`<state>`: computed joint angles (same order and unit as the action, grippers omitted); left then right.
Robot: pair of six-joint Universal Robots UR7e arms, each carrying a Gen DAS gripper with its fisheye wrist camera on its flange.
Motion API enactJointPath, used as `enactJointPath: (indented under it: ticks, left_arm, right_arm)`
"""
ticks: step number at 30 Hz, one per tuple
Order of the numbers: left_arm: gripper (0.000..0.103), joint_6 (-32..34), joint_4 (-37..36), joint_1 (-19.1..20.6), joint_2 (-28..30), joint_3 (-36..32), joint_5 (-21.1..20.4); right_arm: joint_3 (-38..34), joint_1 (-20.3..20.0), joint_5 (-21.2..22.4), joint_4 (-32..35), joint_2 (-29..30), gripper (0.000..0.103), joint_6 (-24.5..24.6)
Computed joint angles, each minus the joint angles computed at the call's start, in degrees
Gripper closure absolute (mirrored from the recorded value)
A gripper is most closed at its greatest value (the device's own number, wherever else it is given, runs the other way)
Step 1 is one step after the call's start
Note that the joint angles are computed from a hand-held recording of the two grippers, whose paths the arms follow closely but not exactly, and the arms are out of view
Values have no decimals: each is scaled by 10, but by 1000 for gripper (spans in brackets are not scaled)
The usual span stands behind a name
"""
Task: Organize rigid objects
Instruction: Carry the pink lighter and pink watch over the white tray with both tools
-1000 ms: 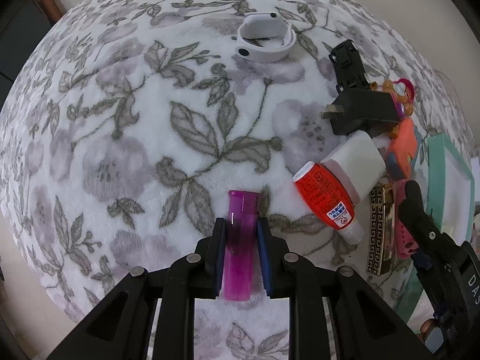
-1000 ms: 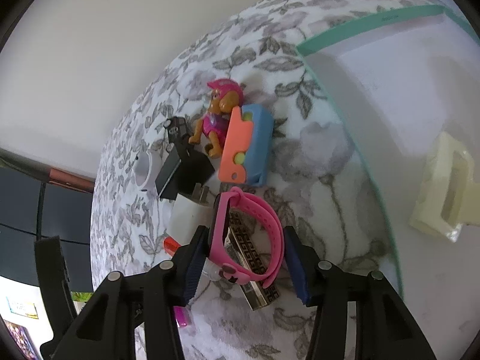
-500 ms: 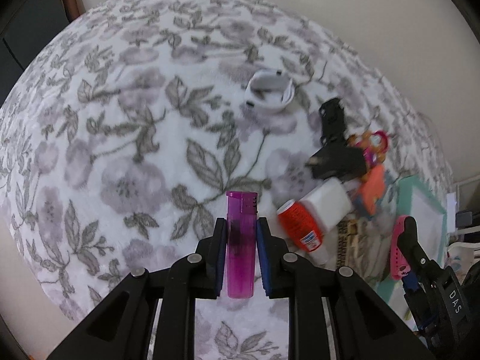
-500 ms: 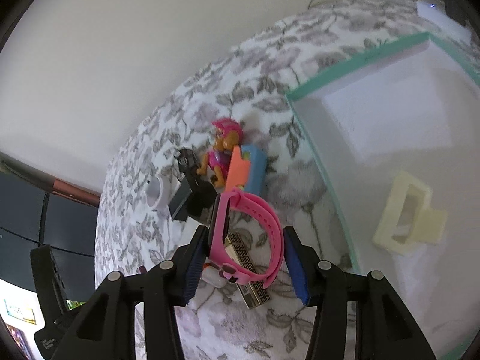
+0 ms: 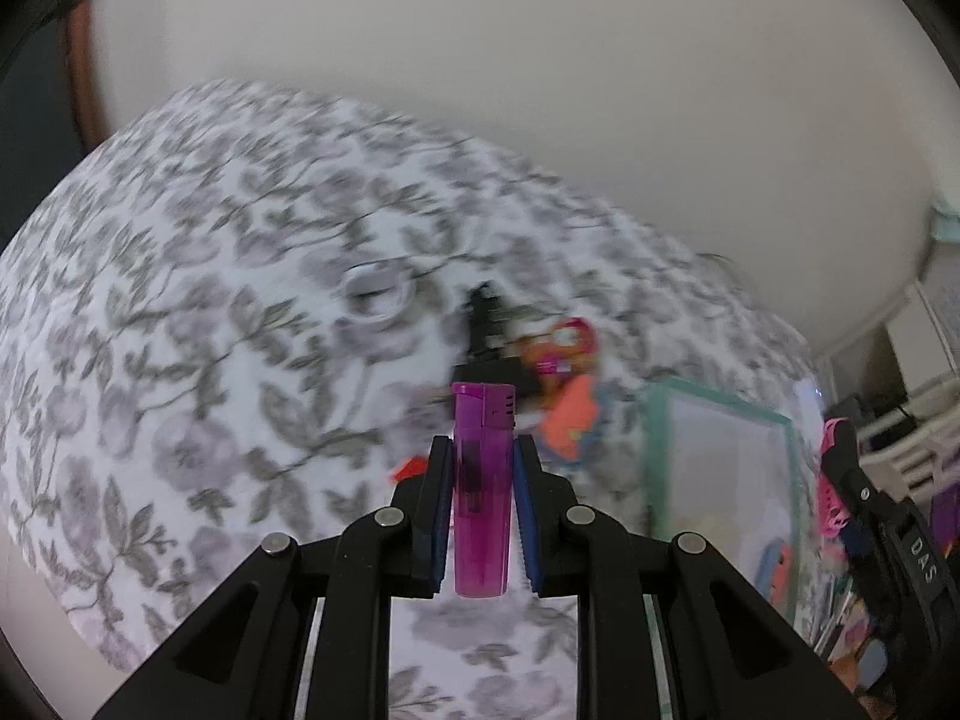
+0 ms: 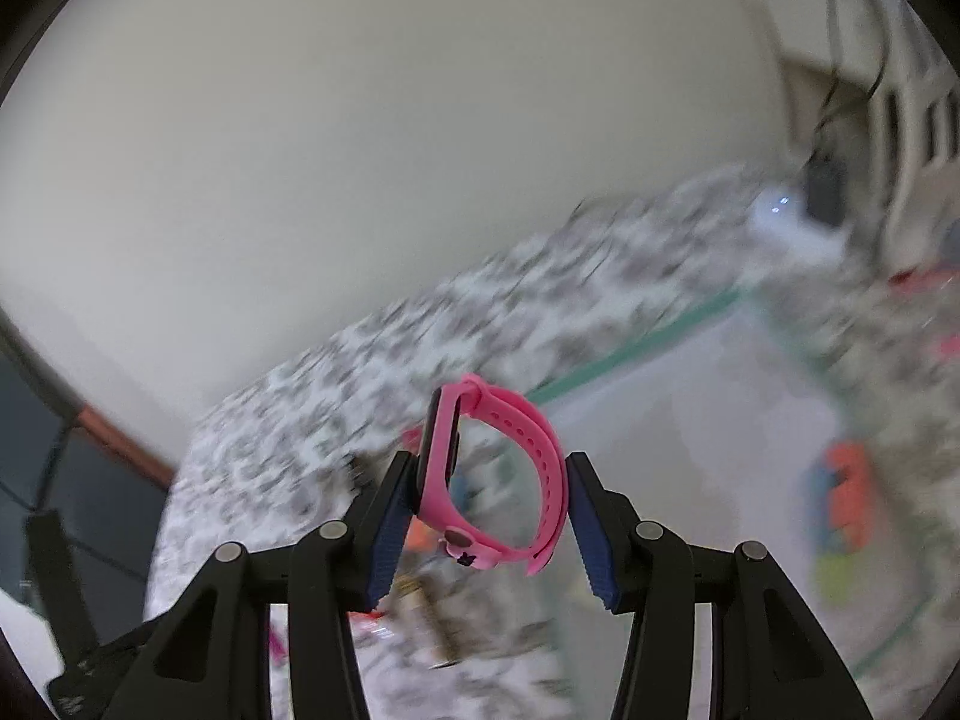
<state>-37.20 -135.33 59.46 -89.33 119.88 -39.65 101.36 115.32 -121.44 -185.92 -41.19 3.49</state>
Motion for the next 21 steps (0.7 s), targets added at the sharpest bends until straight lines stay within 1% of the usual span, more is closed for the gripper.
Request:
enactJointPath:
  ticks: [2,5,8,10,14,17,21]
  left_arm:
    - [83,18,-25,-19,9,7,9]
    - [83,63,-86,-44,29,17,8]
    - [83,101,-125,-64,53,21,2]
    - [83,126,-143,-77,76,22,-5]
    - [83,150,-147,-93,119,18,-23]
    - [82,158,-144,-94,145,14,-42]
    - [82,143,-122,-89,171,5,-59]
  right_arm:
    - [3,7,-54,-33,-4,50,-28]
    - [13,5,-89,-70,-17,50,-53]
    - [19,2,-135,-110,-26,50,-76]
    - [18,1,-157,-126,-26,50,-94]
    - [21,-6,-177,-135,-31,50,-112]
    - [28,-14,-171,-119,-40,50,-107]
    - [37,-26,-163,-83,-48,50,-91]
